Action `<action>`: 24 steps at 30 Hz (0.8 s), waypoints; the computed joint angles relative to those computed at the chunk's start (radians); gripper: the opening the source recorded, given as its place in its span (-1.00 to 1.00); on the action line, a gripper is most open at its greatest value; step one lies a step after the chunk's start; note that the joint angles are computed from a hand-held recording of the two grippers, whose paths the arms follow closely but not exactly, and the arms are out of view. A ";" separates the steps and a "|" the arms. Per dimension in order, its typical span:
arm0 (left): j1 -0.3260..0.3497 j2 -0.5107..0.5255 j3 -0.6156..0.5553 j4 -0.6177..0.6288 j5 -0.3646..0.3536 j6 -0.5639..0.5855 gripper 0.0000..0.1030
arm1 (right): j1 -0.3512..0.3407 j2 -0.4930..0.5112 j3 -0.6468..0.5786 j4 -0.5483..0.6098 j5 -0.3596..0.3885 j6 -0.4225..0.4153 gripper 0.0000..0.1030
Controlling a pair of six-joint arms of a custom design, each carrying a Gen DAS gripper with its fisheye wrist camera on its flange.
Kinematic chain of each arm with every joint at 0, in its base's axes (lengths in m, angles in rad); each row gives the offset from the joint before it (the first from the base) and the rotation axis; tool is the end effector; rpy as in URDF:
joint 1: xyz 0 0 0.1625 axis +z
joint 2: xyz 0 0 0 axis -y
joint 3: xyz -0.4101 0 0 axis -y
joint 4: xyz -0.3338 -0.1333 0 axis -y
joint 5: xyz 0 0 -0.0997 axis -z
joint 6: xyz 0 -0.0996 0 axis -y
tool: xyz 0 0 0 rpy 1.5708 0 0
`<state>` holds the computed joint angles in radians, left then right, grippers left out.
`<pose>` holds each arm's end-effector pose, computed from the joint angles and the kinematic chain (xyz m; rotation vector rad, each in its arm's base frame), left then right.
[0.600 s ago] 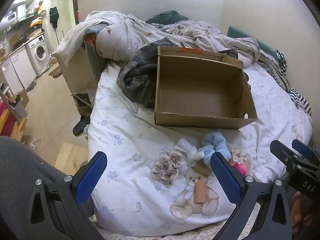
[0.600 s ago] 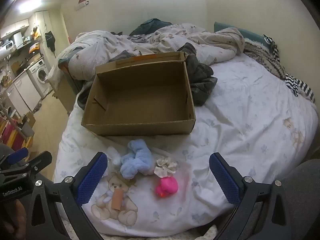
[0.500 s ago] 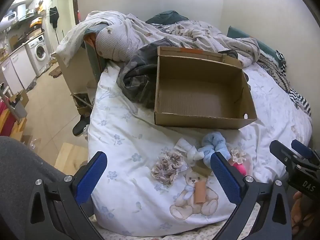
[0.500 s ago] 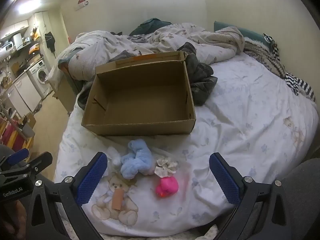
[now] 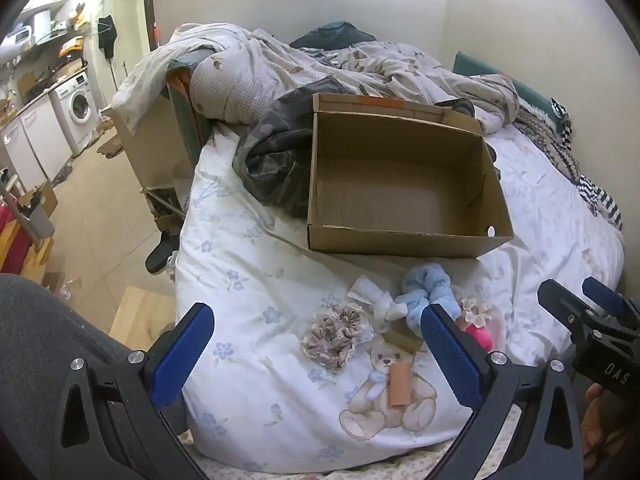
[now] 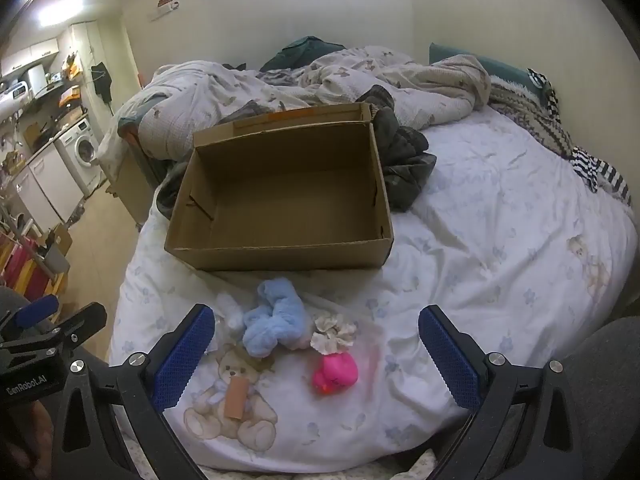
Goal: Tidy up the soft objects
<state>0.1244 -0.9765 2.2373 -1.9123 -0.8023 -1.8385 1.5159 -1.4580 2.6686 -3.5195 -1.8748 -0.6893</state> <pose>-0.3073 -0.2425 0.0617 0.0032 2.1574 -0.9282 0.0868 -0.3067 0.2544 0.6379 -2.4173 0.7602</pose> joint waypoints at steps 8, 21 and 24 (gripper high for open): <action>0.003 0.014 -0.012 -0.001 0.002 -0.005 1.00 | -0.005 -0.016 -0.003 0.031 0.010 0.002 1.00; 0.004 0.014 -0.013 -0.002 0.002 -0.003 1.00 | -0.004 -0.015 -0.002 0.031 0.010 0.004 1.00; 0.005 0.014 -0.014 -0.001 0.002 -0.001 1.00 | -0.004 -0.014 -0.001 0.028 0.011 0.005 1.00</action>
